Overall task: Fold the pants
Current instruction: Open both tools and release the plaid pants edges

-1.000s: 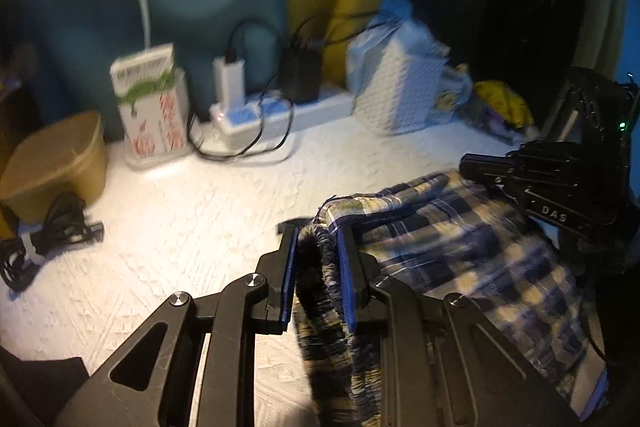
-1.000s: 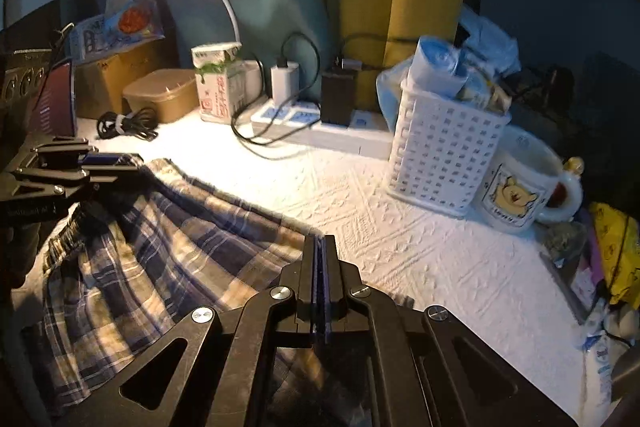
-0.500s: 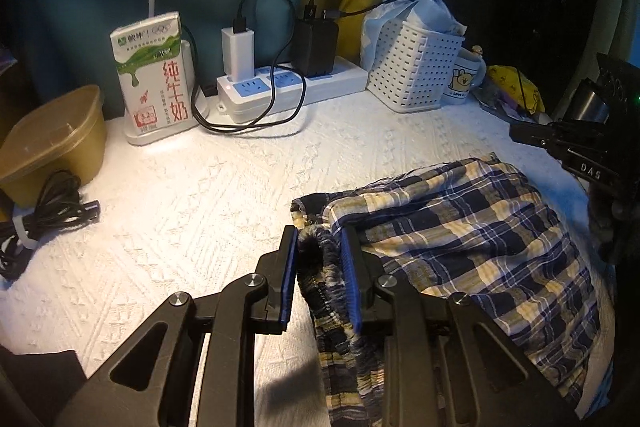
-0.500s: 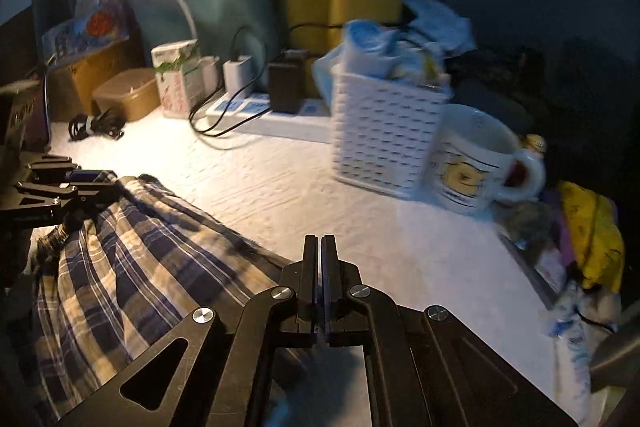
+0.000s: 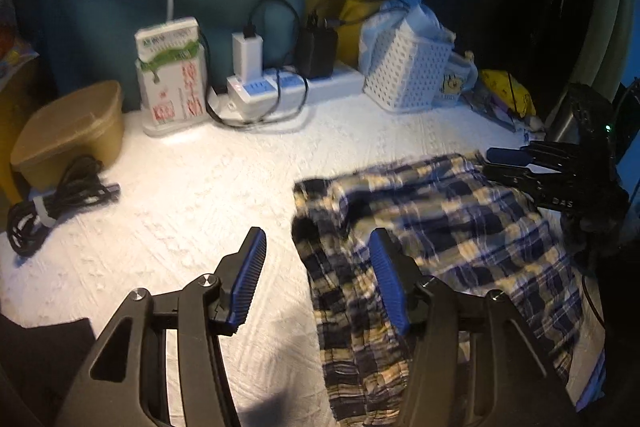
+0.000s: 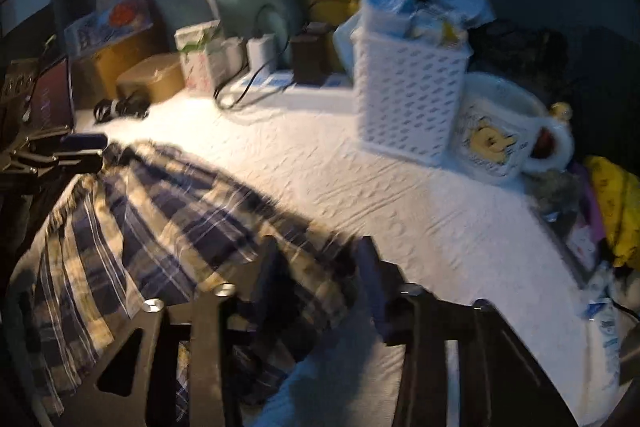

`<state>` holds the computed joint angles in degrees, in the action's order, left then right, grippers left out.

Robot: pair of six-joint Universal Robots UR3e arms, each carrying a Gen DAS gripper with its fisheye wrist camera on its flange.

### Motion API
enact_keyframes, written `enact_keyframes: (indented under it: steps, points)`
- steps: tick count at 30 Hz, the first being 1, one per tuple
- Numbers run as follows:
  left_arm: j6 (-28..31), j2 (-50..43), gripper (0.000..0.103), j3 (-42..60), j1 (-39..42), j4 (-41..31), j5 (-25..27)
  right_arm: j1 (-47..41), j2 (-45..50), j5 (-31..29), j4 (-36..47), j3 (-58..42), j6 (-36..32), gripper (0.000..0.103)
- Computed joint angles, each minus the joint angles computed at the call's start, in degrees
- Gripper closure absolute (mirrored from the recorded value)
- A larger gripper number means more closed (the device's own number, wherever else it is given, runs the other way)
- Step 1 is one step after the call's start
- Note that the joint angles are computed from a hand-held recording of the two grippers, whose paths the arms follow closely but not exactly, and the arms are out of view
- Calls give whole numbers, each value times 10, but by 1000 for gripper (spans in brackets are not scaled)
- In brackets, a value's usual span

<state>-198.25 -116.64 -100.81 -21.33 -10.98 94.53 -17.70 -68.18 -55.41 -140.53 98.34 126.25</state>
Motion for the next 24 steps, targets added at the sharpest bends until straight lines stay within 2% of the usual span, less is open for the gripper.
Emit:
enact_keyframes:
  steps: [2, 5, 13, 19, 21, 23, 24]
  points:
    - [-2, -14, 49, 10, -4, -9, 0, 9, 12, -19, -2, 1, -5, 85]
    - [-9, -31, 49, 22, -8, -17, -3, 11, 12, -23, -26, 12, -5, 92]
    - [-15, -41, 49, 28, -4, -22, -11, 21, 43, -27, -53, -23, 22, 94]
    - [-15, -27, 49, 20, 4, -27, -18, 41, 68, -59, -102, -30, 42, 94]
    - [-20, -7, 49, 4, 6, -22, -9, 33, 52, -55, -84, -29, 45, 90]
    - [-23, 13, 49, -5, -1, -23, 17, 26, 24, -61, -112, -2, 53, 62]
    - [-26, 23, 49, -11, -4, -16, 27, 20, 6, -61, -130, 16, 59, 56]
